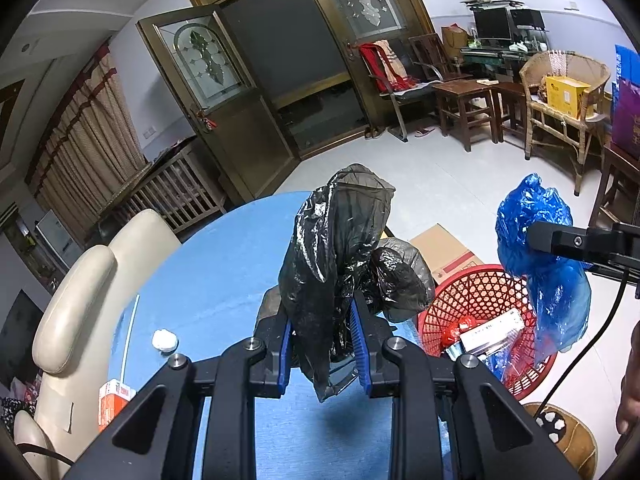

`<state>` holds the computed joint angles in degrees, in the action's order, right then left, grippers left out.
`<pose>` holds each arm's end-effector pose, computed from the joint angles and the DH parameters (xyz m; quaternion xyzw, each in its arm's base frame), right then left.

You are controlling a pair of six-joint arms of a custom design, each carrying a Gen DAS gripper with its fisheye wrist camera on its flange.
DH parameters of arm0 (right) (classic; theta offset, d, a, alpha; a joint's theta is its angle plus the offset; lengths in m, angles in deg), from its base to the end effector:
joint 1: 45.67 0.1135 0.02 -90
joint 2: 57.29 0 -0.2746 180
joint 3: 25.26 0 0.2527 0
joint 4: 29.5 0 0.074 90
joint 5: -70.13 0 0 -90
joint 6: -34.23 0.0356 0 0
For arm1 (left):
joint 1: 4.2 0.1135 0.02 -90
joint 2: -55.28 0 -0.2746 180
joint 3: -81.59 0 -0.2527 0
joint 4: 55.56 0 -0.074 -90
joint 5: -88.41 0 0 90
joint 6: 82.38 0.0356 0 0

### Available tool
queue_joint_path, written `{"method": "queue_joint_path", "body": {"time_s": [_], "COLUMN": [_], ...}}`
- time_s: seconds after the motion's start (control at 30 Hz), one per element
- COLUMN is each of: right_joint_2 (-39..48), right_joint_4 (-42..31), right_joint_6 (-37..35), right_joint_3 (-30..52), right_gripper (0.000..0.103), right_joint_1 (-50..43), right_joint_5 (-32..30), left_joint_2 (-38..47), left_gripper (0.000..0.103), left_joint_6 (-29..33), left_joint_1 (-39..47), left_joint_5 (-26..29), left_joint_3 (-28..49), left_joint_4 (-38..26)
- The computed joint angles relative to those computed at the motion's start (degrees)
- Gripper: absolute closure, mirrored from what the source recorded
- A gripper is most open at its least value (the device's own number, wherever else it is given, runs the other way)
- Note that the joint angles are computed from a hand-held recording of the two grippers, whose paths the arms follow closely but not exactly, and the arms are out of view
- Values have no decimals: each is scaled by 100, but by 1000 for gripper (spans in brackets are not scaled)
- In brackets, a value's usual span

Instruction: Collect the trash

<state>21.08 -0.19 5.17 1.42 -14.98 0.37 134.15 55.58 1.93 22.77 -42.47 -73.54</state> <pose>0.1960 0.1020 0.1433 0.3078 0.7641 0.2911 0.4865 0.2801 0.0153 0.2148 0.3993 0.7993 0.0137 0.4489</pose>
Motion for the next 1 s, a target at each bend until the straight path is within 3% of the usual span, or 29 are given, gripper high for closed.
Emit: {"method": "queue_joint_path", "body": {"time_s": [1.0], "right_joint_2": [-916], "right_joint_4": [-469], "right_joint_6": [534], "right_joint_3": [-601], "right_gripper": [48], "right_joint_1": [-63], "right_joint_5": [351], "left_joint_2": [108], "left_gripper": [76], "left_joint_6": [32], "left_joint_1": [-1066], "left_joint_5": [-767], "left_joint_3": [-290], "left_joint_4": [152]}}
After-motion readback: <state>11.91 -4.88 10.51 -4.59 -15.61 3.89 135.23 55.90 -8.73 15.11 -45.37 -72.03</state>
